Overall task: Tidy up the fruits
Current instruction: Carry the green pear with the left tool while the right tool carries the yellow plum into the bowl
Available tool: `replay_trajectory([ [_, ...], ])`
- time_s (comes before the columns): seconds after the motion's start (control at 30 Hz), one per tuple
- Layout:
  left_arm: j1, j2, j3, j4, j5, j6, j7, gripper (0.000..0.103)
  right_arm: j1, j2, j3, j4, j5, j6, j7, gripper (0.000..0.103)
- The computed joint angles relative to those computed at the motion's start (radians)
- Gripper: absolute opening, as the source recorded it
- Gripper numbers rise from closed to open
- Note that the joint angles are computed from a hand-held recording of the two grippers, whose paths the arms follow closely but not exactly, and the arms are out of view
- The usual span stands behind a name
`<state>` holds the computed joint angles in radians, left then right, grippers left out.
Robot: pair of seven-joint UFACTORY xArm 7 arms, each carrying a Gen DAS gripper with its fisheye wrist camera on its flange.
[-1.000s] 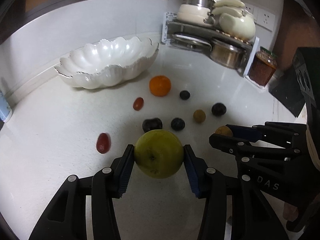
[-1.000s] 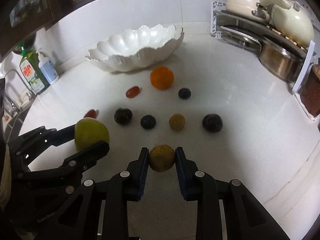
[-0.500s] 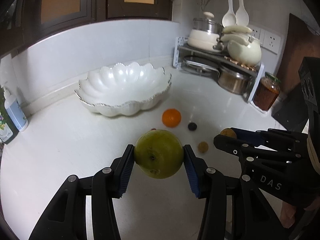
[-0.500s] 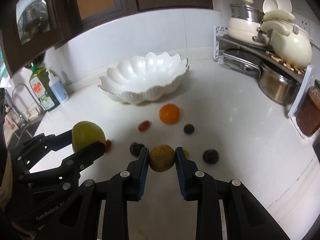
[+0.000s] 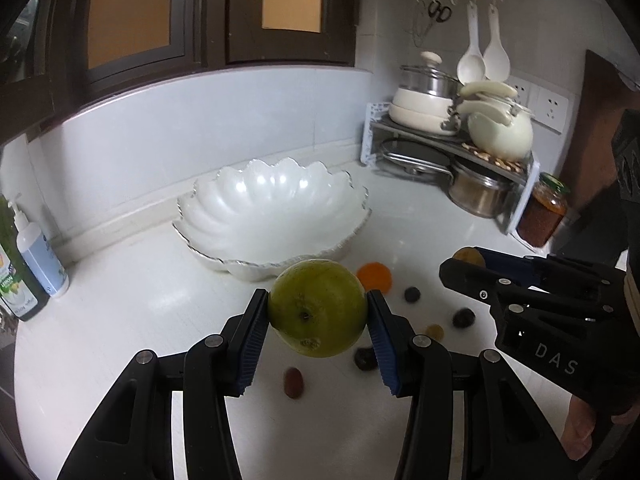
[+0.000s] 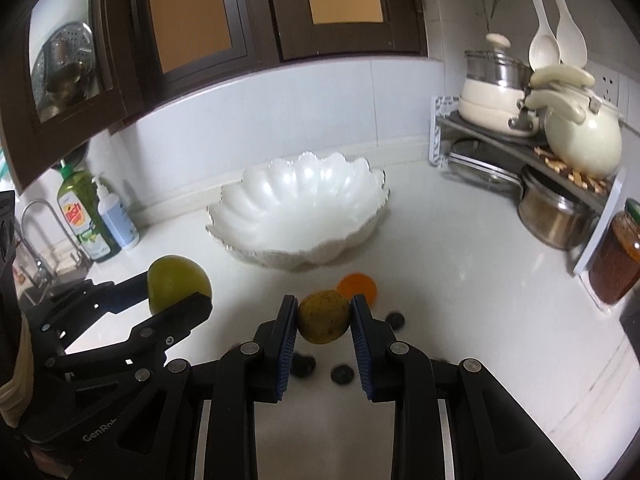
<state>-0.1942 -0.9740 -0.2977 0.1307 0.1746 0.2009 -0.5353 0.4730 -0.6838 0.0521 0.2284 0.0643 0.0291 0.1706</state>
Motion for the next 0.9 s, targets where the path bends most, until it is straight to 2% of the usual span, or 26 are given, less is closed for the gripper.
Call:
replay_trajectory([
  [0.37, 0.114, 0.080, 0.046, 0.058, 0.020, -0.084, 0.097, 0.048, -0.109, 0.167, 0.111, 0.138, -0.042, -0.092, 0.074, 0.028],
  [0.5, 0.150, 0.140, 0.065, 0.098, 0.011, -0.118, 0.136, 0.048, -0.116, 0.228, 0.114, 0.198, -0.056, -0.099, 0.087, 0.028],
  [0.63, 0.193, 0.197, 0.058, 0.138, 0.007, -0.147, 0.163, 0.048, -0.089, 0.292, 0.083, 0.262, -0.057, -0.096, 0.079, 0.028],
  [0.73, 0.216, 0.250, 0.061, 0.172, 0.002, -0.164, 0.185, 0.048, -0.135, 0.337, 0.125, 0.310, -0.072, -0.091, 0.088, 0.028],
  [0.83, 0.236, 0.295, 0.058, 0.201, -0.004, -0.176, 0.198, 0.048, -0.152, 0.382, 0.138, 0.356, -0.082, -0.088, 0.091, 0.028],
  [0.9, 0.255, 0.328, 0.051, 0.222, -0.004, -0.183, 0.205, 0.048, -0.195, 0.412, 0.174, 0.387, -0.102, -0.085, 0.104, 0.028],
])
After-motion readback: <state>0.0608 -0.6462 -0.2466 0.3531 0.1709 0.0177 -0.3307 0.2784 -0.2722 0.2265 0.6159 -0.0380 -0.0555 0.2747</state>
